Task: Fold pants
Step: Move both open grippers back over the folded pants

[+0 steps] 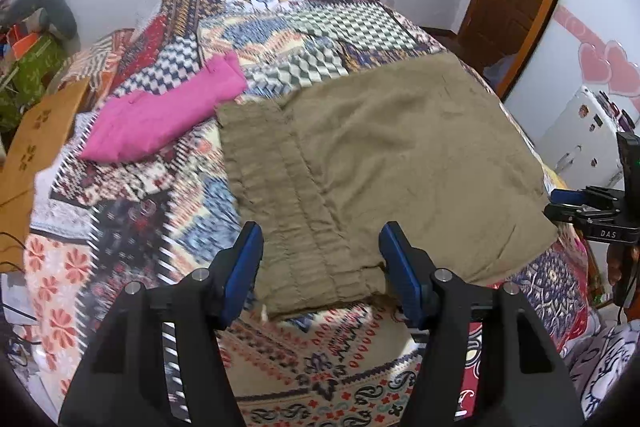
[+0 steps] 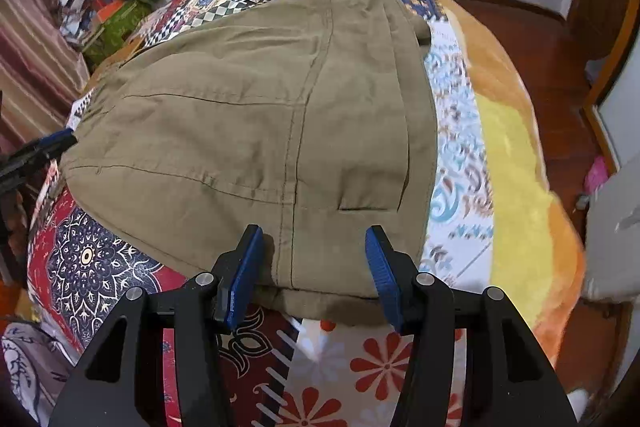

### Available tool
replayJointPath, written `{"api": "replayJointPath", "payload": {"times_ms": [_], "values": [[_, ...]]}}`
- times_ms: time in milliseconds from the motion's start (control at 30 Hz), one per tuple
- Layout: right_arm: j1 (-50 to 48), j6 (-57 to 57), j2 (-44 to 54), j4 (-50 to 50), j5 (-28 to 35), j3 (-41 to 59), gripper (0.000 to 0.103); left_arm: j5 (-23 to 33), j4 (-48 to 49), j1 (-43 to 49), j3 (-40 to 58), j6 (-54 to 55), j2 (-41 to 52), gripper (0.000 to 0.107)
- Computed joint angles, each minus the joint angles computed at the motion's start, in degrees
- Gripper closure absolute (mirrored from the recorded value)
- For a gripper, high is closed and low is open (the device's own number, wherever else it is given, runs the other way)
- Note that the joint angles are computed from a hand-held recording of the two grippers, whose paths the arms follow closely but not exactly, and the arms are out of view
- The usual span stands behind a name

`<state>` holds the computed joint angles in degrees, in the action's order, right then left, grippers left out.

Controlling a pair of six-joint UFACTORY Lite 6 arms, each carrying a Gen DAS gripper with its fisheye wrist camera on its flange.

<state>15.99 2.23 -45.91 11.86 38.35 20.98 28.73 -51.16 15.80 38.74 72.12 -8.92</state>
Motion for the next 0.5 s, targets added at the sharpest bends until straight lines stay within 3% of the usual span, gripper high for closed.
{"api": "replayJointPath", "payload": {"times_ms": [200,500], "values": [[-3.3,-3.1,4.4,-0.1,-2.2,7.2,0.054,1.9,2.0,3.0,10.5,-5.0,4.8,0.045],[-7.0,-8.9,18.2,2.4,-10.0,18.5,0.053,-0.6,8.9,-0.2,26.0,-15.9,19.3,0.045]]}}
